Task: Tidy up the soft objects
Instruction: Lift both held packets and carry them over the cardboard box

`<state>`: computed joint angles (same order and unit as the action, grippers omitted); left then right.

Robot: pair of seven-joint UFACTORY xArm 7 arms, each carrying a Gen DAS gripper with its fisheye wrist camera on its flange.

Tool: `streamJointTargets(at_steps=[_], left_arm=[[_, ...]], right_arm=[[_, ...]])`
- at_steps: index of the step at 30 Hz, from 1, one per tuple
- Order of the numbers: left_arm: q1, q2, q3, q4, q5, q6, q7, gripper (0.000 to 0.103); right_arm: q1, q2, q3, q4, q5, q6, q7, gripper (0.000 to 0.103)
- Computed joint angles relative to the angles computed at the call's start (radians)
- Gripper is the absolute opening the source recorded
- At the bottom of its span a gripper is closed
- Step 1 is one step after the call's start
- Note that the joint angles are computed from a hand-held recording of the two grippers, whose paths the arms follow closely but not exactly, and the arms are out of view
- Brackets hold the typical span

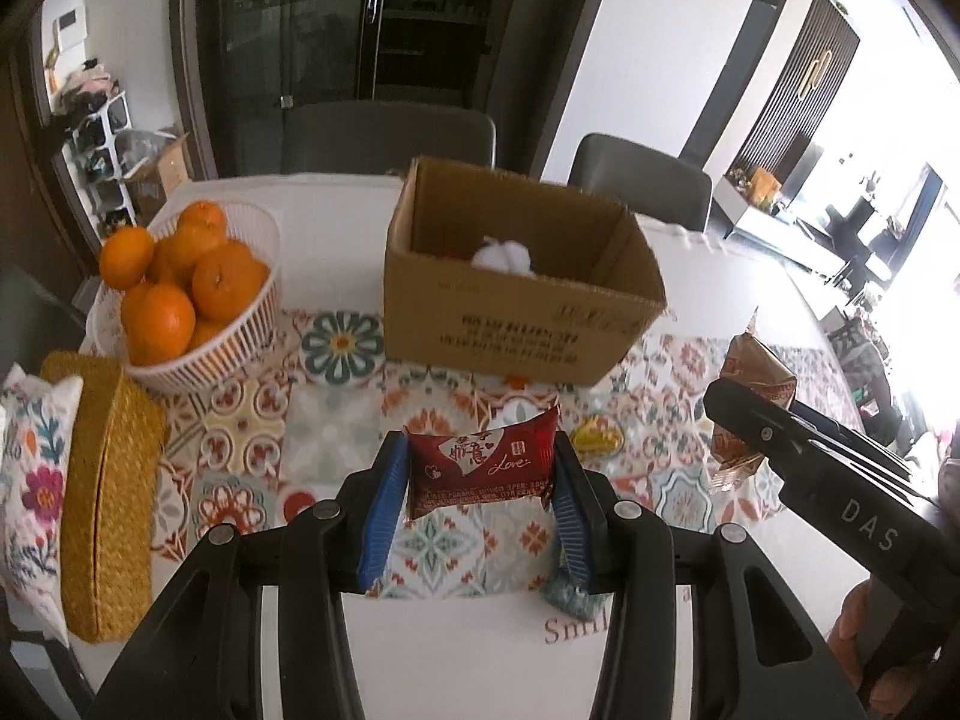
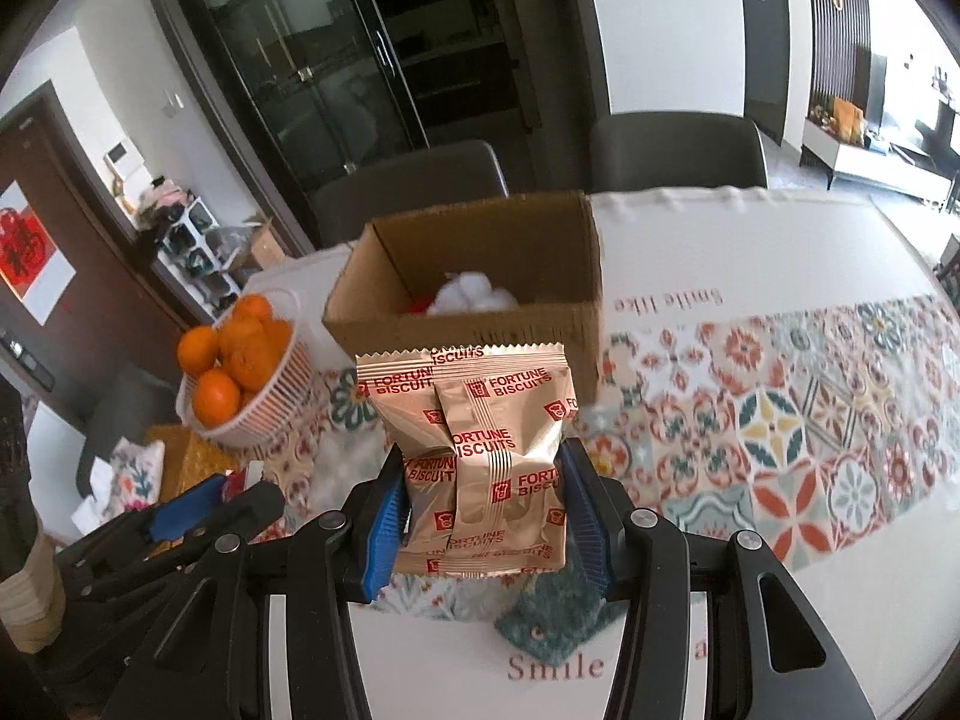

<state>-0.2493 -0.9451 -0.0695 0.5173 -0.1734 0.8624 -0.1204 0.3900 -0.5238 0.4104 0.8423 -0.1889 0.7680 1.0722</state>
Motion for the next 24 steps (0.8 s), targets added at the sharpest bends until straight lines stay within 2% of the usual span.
streamJointTargets(at_steps=[14,24], left_arm=[[0.012,0.176,0.006,0.140,0.016,-0.107,0.031,0.045],[0.021,0.342,0.011,0.272,0.023,-0.169,0.078,0.045]], right_arm=[[-0.058,0.090,-0.044,0.093,-0.048,-0.071,-0.052,0.050],[-0.069,0.203,-0.106,0.170,-0.030,-0.116,-0.133,0.050]])
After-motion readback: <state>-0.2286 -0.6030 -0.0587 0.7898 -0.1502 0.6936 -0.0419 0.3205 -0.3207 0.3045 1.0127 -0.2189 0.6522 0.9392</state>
